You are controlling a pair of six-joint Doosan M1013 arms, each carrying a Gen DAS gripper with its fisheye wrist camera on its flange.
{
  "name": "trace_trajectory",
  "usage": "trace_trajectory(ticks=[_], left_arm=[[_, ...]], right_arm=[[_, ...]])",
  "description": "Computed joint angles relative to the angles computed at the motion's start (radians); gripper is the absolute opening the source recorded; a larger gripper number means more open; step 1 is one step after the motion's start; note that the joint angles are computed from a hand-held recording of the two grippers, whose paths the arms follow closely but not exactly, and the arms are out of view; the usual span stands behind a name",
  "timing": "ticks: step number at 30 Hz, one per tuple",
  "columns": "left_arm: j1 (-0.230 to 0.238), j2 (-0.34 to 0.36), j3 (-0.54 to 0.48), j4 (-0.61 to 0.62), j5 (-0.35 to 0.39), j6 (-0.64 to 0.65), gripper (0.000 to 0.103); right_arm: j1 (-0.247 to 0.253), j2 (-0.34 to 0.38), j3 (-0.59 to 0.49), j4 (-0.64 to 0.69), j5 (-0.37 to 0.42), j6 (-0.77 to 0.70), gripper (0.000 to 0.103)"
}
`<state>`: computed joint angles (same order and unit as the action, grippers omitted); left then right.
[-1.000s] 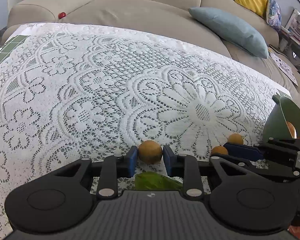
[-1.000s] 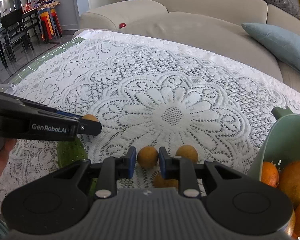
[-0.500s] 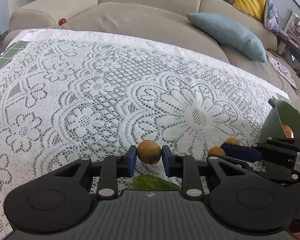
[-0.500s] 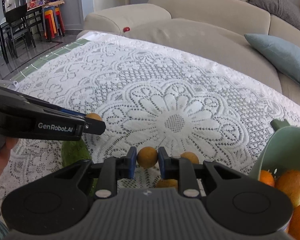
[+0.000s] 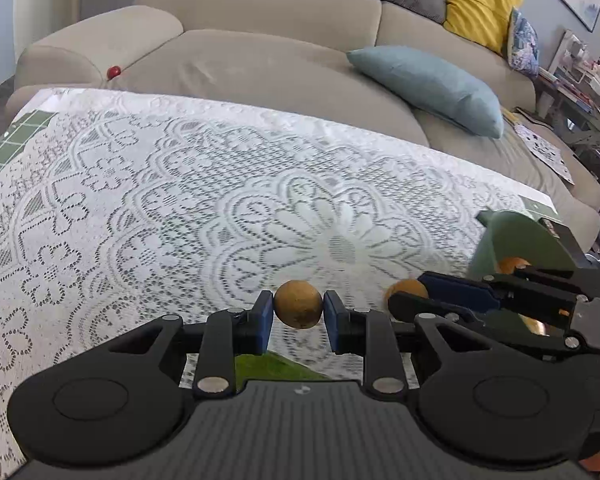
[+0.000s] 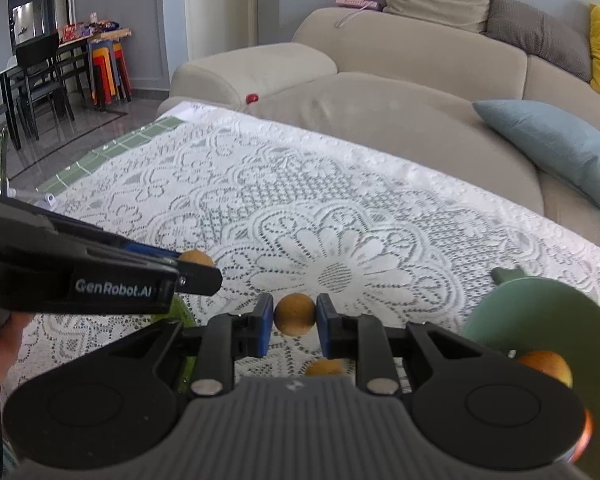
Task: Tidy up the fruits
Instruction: 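Carry both small brown fruits with both tools over the green colander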
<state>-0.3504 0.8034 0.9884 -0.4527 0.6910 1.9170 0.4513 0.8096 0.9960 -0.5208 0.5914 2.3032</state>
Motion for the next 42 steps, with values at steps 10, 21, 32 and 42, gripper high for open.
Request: trace_trajectory(ticks=[10, 21, 32, 42], left_arm=[[-0.032, -0.041, 0.038, -0.069, -0.007, 0.066, 0.030], [-0.074, -0.038, 0.019, -0.112, 0.029, 0.103, 0.030], [-0.103, -0.006, -0.029, -0.152, 0.083, 0.119, 0.030], [-0.112, 0.038, -0.089, -0.160, 0.142, 0.089, 0.029]], right_arm=[[-0.004, -0.089, 0.135, -0.202, -0.033, 0.235, 0.019], [-0.020, -0.154, 0.239, -0.313, -0.015, 0.416, 0.019], [-0.046, -0.194, 0.316, -0.297, 0.004, 0.494, 0.019], [-0.061, -0.222, 0.370, -0.297, -0.045, 0.549, 0.019]])
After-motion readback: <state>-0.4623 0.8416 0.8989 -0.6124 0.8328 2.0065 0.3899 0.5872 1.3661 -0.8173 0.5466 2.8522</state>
